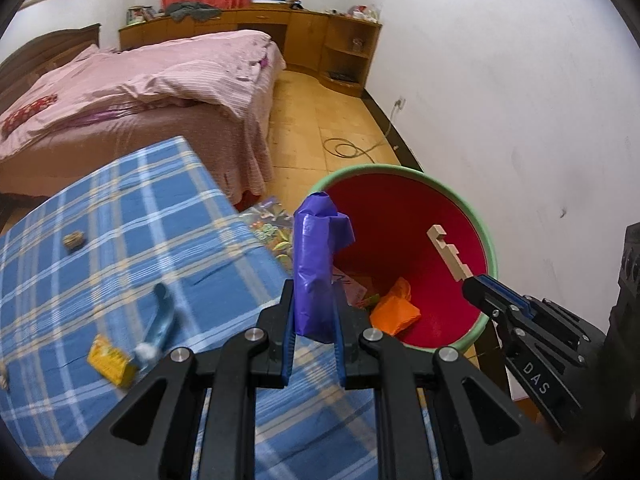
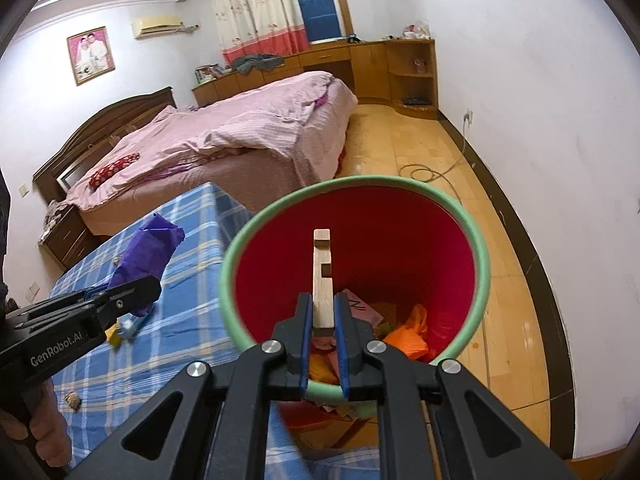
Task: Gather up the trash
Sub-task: 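Carry both items over the bin while opening both tools to drop them, then move both open tools back over the table items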
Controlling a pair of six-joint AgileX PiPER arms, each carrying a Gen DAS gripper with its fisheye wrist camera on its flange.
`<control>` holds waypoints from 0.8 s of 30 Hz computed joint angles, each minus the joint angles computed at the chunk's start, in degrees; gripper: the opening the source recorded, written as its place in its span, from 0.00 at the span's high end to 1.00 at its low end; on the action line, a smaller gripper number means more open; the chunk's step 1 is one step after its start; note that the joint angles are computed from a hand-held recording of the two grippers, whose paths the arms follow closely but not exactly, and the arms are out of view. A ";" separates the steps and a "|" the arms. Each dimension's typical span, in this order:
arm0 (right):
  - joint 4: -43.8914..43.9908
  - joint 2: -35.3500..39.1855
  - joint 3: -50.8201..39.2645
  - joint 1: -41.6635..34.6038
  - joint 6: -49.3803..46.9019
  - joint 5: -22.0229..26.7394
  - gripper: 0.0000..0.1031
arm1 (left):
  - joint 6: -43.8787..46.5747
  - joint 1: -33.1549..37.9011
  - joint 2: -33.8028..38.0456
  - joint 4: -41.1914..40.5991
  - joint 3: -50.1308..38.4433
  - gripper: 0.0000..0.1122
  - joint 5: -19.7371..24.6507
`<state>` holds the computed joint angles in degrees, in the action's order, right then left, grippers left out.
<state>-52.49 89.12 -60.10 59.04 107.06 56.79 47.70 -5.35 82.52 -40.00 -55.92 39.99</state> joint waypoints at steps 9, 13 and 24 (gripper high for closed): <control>-0.41 -1.60 6.01 -6.46 1.18 -7.56 0.88 | -2.18 -6.12 5.76 1.06 -2.59 0.86 -3.54; -1.00 -1.88 7.92 -7.74 2.62 -9.85 0.87 | -1.26 -7.41 7.88 -0.30 -3.63 0.86 -3.77; -3.50 -4.57 11.46 -9.33 6.76 -12.75 0.76 | -1.58 -8.59 8.70 0.13 -4.30 0.74 -5.00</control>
